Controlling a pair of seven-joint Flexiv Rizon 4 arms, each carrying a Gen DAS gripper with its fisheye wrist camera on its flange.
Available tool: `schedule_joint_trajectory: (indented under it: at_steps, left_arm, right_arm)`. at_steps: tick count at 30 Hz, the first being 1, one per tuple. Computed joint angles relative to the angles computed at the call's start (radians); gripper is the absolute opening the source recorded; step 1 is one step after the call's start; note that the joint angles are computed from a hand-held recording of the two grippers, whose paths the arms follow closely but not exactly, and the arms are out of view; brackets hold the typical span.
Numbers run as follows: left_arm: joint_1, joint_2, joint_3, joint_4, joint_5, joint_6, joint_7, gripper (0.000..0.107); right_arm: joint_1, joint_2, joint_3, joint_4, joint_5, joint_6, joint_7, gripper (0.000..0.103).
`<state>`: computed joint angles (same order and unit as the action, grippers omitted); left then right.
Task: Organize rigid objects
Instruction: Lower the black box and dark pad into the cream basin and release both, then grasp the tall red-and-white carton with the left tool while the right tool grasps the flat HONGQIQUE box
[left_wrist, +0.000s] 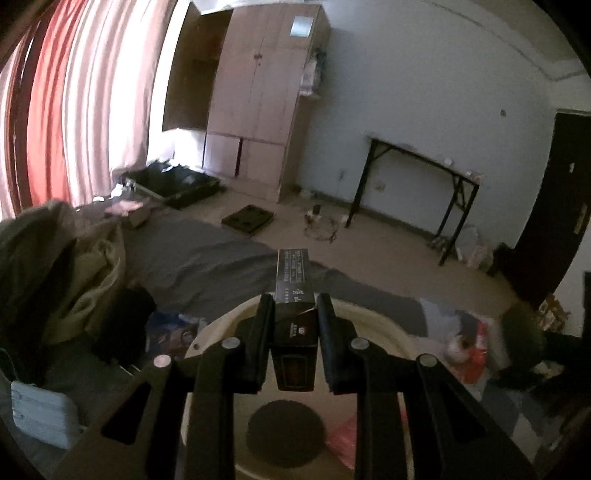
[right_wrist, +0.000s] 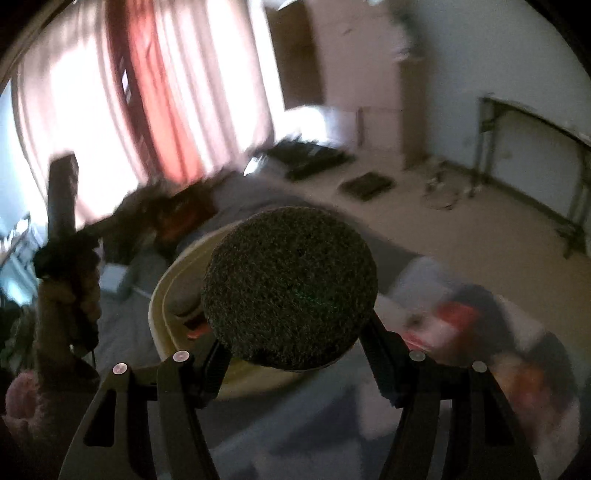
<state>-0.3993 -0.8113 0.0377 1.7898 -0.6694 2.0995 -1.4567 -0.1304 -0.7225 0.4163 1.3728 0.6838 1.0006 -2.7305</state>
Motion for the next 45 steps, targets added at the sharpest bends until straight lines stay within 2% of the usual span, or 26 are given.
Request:
schedule_joint_trajectory:
  at_steps: [2,4,6,11,13,15,18,22,25,27,29,30,31,33,34,35,36,37,39,41,43,45]
  left_arm:
    - [-0.01,-0.017,0.014,-0.017,-0.023,-0.032,0.014,0.025]
    - [0.038,-0.029,-0.022,-0.027,0.03,-0.057,0.001,0.025]
    - [0.062,-0.048,-0.033,-0.043,0.052,-0.078,-0.024,0.025]
    - [0.047,-0.064,0.008,-0.057,0.065,-0.136,-0.059,0.025]
    - [0.025,-0.077,0.038,-0.077,0.06,-0.174,-0.066,0.025]
    - [-0.012,-0.094,0.085,-0.099,0.051,-0.213,-0.074,0.025]
    - [-0.028,-0.105,0.117,-0.116,0.073,-0.255,-0.094,0.025]
    - [-0.004,-0.101,0.102,-0.112,0.129,-0.245,-0.132,0.025]
    - [-0.036,-0.112,0.148,-0.119,0.123,-0.248,-0.154,0.026]
    - [-0.038,-0.11,0.155,-0.117,0.125,-0.256,-0.167,0.026]
    - [-0.079,-0.117,0.21,-0.122,0.103,-0.266,-0.184,0.036]
    - [-0.131,-0.126,0.274,-0.125,0.07,-0.285,-0.2,0.052]
    - [-0.19,-0.134,0.347,-0.122,0.038,-0.301,-0.218,0.064]
    - [-0.248,-0.124,0.414,-0.096,0.03,-0.267,-0.254,0.071]
    - [-0.269,-0.117,0.433,-0.084,0.019,-0.25,-0.259,0.08]
    - [-0.299,-0.109,0.459,-0.068,-0.004,-0.228,-0.261,0.086]
    - [-0.327,-0.098,0.475,-0.048,-0.026,-0.185,-0.26,0.098]
    - [-0.341,-0.085,0.474,-0.029,-0.037,-0.129,-0.261,0.103]
    - [-0.333,-0.04,0.427,-0.001,-0.001,-0.025,-0.258,0.103]
    - [-0.32,-0.012,0.38,-0.002,0.038,0.007,-0.233,0.103]
    - [-0.338,-0.012,0.365,-0.029,0.029,-0.012,-0.173,0.103]
    - [-0.375,-0.035,0.369,-0.081,-0.011,-0.068,-0.095,0.103]
  right_arm:
    - [0.078,-0.031,-0.026,-0.025,-0.057,-0.002,0.049,0.065]
    - [0.145,-0.069,-0.049,-0.058,-0.117,-0.006,0.112,0.065]
    - [0.219,-0.106,-0.088,-0.077,-0.192,0.037,0.186,0.065]
    - [0.307,-0.144,-0.131,-0.071,-0.329,0.107,0.306,0.065]
    - [0.323,-0.164,-0.139,-0.076,-0.37,0.117,0.346,0.065]
    - [0.333,-0.195,-0.153,-0.129,-0.423,0.081,0.398,0.065]
    - [0.325,-0.226,-0.133,-0.162,-0.467,0.067,0.43,0.065]
    - [0.319,-0.247,-0.118,-0.173,-0.517,0.064,0.472,0.065]
    - [0.314,-0.262,-0.106,-0.181,-0.536,0.073,0.487,0.067]
    - [0.301,-0.264,-0.089,-0.179,-0.539,0.075,0.481,0.069]
    - [0.277,-0.261,-0.058,-0.173,-0.524,0.086,0.461,0.082]
    - [0.248,-0.245,-0.035,-0.154,-0.508,0.089,0.437,0.084]
    - [0.231,-0.238,-0.016,-0.148,-0.492,0.091,0.423,0.089]
    - [0.178,-0.209,0.03,-0.122,-0.445,0.095,0.377,0.098]
    - [0.153,-0.197,0.05,-0.112,-0.418,0.1,0.353,0.102]
    - [0.118,-0.173,0.073,-0.091,-0.382,0.112,0.329,0.103]
    - [0.091,-0.154,0.088,-0.075,-0.351,0.118,0.307,0.103]
    - [0.046,-0.128,0.115,-0.051,-0.308,0.128,0.272,0.103]
    - [-0.051,-0.064,0.159,0.014,-0.207,0.194,0.191,0.103]
    - [-0.126,-0.011,0.179,0.063,-0.128,0.275,0.118,0.103]
    - [-0.215,0.028,0.2,0.085,-0.055,0.333,0.064,0.103]
    - [-0.272,0.058,0.178,0.094,-0.004,0.353,0.078,0.103]
